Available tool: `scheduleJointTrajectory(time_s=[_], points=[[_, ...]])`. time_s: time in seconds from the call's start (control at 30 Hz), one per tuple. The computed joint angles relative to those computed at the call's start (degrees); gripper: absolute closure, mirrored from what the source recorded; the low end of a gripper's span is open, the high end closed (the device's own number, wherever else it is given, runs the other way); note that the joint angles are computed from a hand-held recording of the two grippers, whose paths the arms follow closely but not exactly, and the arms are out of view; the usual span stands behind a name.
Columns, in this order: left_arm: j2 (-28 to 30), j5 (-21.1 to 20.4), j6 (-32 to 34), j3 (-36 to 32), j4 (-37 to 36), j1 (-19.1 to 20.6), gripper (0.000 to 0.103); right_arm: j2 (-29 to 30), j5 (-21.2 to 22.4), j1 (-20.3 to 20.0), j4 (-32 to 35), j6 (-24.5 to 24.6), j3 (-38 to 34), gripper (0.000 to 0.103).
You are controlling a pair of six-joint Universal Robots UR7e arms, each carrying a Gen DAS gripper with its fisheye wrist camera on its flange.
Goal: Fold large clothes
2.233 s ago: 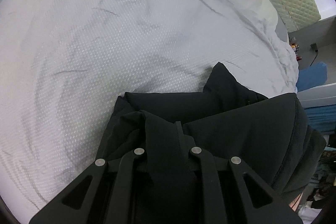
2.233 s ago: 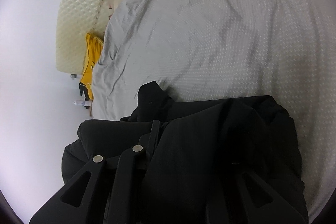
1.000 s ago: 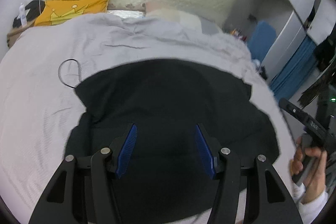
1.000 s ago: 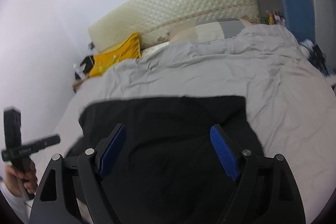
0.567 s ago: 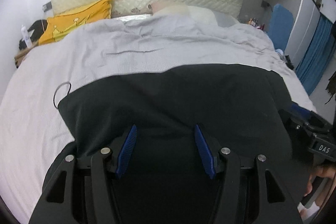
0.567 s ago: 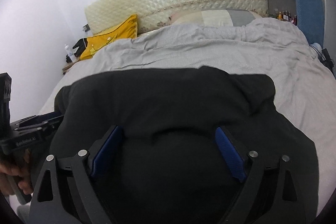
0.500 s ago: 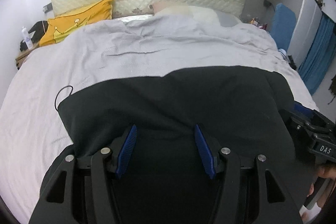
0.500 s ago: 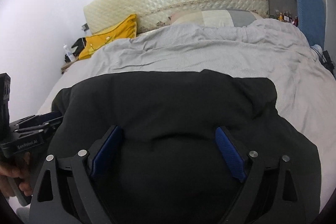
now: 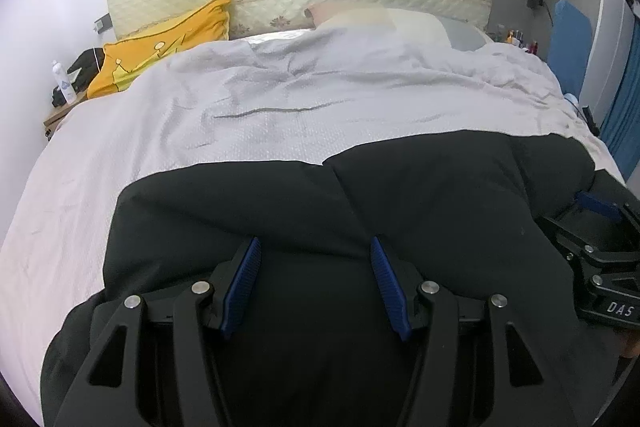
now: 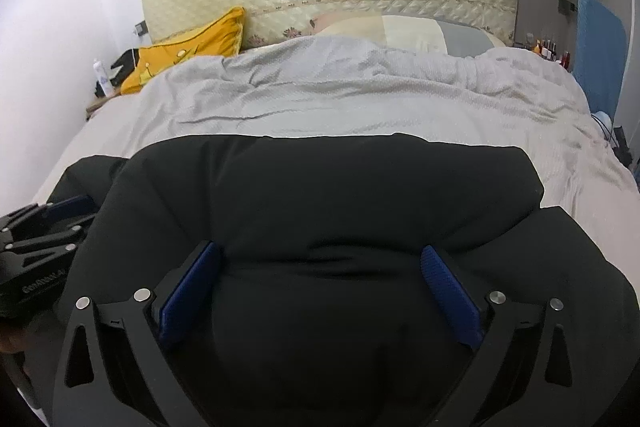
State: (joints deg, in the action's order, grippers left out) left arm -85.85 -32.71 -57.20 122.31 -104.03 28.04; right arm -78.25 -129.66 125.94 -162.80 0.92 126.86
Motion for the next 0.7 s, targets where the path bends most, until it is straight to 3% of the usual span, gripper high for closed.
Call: scheduleJointTrajectory(time_s=[0.17,0.3,0.47,0.7], points=[[-5.0,0.2,-3.2,1.2,2.0,-2.2,0.045,-2.8,-0.1,1.0,1.0,0.2,0.6,0.003],[-9.3,4.4,-9.1,1.2,10.7,-4.8,0.045,-6.7,-2.9,2.8,-0.5,-2.4,1.9,0.003],[-11.4,3.5,-11.7,1.4,17.3,-3.9,0.045,-11.1,-4.1,1.6,1.5,-4.0,2.7,0.003],[-12.4,2.2,-10.0,4.4,14.3,-2.3,0.045,-13.2,-1.3,-2.0,1.2,-5.2,5.9,0.003]])
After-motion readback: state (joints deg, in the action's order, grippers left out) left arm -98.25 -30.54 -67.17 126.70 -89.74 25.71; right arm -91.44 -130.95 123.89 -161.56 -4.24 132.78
